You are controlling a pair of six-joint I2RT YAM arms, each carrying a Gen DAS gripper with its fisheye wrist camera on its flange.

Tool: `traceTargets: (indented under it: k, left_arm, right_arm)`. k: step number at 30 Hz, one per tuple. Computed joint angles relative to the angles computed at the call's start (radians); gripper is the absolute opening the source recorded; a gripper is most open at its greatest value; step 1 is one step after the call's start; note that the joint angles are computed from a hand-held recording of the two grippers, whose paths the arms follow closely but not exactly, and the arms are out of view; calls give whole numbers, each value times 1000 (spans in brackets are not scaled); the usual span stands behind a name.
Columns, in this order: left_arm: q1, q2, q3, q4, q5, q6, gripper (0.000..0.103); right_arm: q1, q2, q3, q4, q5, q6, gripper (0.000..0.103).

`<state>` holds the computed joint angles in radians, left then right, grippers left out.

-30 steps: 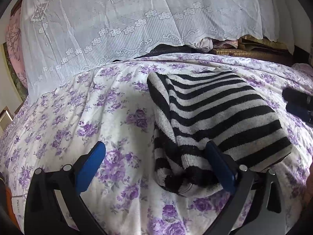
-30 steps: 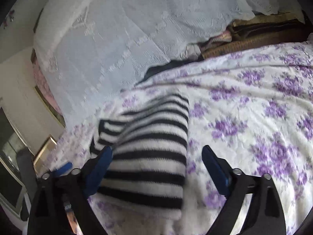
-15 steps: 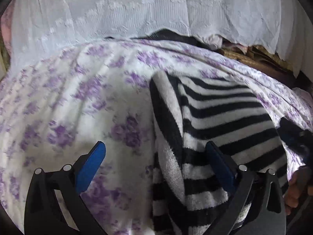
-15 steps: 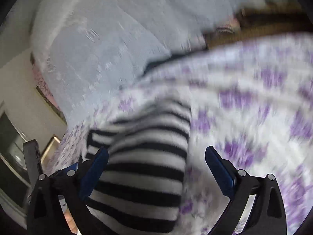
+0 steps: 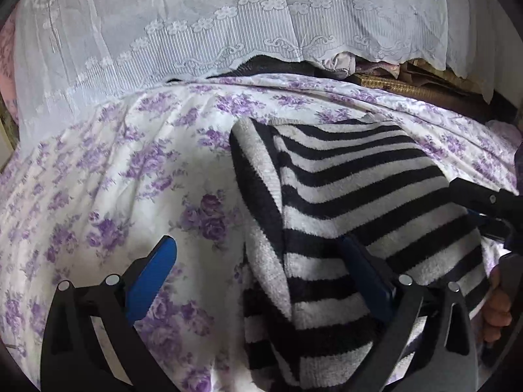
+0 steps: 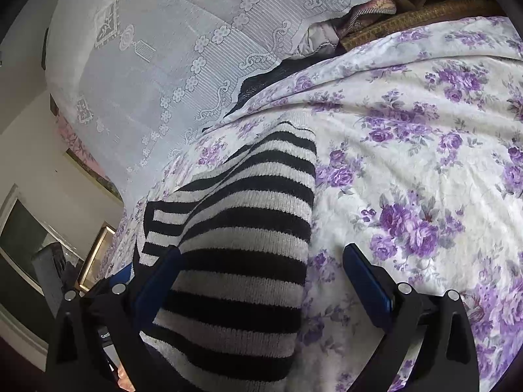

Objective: Fold small clothes

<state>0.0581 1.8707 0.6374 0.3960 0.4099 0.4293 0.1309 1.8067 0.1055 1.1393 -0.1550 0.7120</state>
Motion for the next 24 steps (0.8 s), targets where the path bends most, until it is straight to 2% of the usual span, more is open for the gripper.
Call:
traceTargets:
  k: [6,9,11,15,16,18,24]
  left_arm:
    - [-13,0,-23,35,-12,16,99]
    - [4,10,4,-22,23,28,99]
    - [26,28,56,-117,67,41,99]
    - [113,183,364,-605,261,138,99]
    - [129,220,423,-685,294,158,99]
    - [147,257,482,-773,338,193,99]
    - [63,272,491,-804,312,245,99]
  right_arm:
    - [-1,-2,6,-18,-5,0,100]
    - [-8,-18,25,-80,-19,-18,100]
    - [-10,-24,28,-95,-26,-28,100]
    - [-26,-33,32,-115,-62,-49,100]
    - [-30,-35,32,-120,-71,-54,100]
    - [-32,-41,34,-134,-81,-62,100]
    - [-12,-52,70,-202,-74,-68,100]
